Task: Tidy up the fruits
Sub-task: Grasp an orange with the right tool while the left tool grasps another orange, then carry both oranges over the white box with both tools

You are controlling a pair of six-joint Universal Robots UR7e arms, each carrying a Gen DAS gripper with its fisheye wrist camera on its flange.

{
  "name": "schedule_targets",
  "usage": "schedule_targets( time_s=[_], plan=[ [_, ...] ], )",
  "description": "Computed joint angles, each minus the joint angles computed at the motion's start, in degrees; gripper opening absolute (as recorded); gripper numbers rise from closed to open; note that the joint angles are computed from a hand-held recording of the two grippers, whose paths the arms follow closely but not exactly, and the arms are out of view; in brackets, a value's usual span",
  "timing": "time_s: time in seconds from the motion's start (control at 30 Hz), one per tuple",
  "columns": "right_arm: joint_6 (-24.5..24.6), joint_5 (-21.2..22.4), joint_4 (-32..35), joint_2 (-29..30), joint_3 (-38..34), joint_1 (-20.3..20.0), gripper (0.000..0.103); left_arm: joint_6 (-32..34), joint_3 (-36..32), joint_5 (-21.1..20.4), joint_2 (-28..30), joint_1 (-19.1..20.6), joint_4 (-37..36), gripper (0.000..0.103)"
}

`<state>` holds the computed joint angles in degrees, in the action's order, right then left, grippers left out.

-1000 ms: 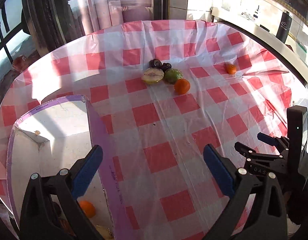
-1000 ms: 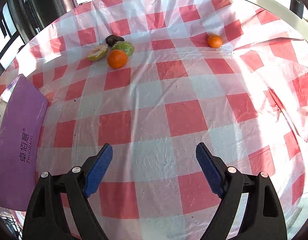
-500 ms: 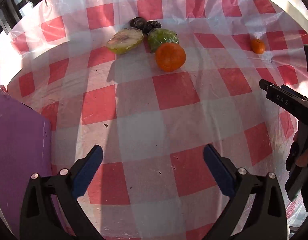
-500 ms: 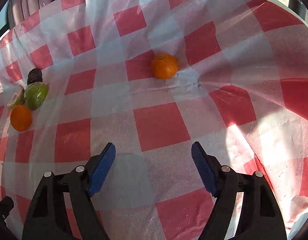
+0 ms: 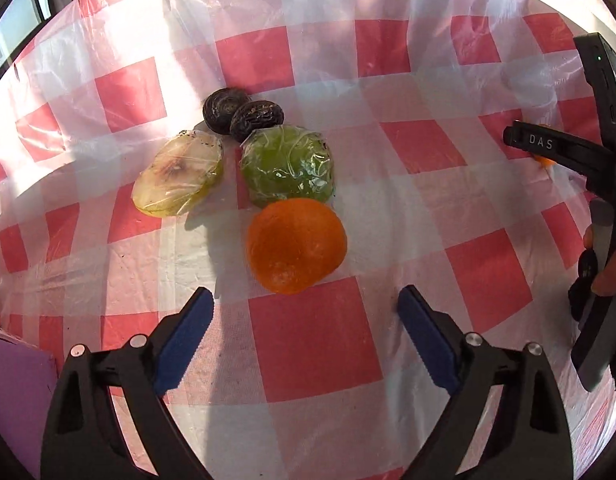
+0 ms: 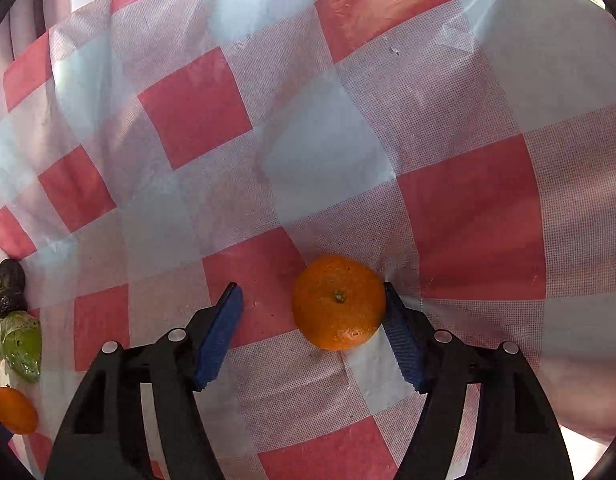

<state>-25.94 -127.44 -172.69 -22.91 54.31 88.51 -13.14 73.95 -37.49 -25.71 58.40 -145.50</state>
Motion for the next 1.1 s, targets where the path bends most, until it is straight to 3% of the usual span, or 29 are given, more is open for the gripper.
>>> schedule_targets(
  time_s=[0.1, 0.17, 0.2, 0.3, 0.43, 0.67, 0.8, 0.9, 1.1],
  plan=[
    [2.0, 2.0, -0.5, -1.9, 2.7, -0.6, 0.063, 2.4, -2.9, -0.2, 1.9, 0.6, -2.1, 0.093],
    [2.2, 2.3, -0.7, -2.2, 3.0, -0.8, 0.061, 3.3, -3.7, -1.9, 2.2, 1.2, -3.7, 0.087],
    [2.3, 2.2, -0.8, -2.2, 3.0, -0.8, 0.059, 3.8, -3.8, -1.6, 2.3, 1.2, -4.7, 0.080],
    [3.5, 1.9, -2.3, -2.9, 4.2, -0.9, 0.047, 5.7, -2.4, -1.8, 1.4, 1.1, -6.7, 0.043],
    [2.8, 3.3, -3.0, -6.4, 10.2, -1.2, 0.041, 1.5, 2.4, -5.4, -2.8, 1.1, -4.2, 0.043],
    [2.2, 4.5, -11.9, -19.1, 34.7, 0.1, 0.040, -5.0, 21.3, -9.3, -13.8, -2.6, -6.1, 0.043],
    [4.0, 3.4, -13.0, -24.9, 46.6, 1.8, 0.040, -7.9, 31.5, -11.9, -20.7, -5.5, -5.0, 0.043],
    [6.2, 2.3, -12.2, -28.1, 54.5, 3.7, 0.040, -7.2, 36.9, -13.5, -25.2, -7.0, -4.3, 0.043],
    [11.2, 1.1, -11.4, -30.0, 62.3, 7.4, 0.040, -0.9, 41.8, -14.6, -30.4, -9.0, -7.0, 0.043]
  ],
)
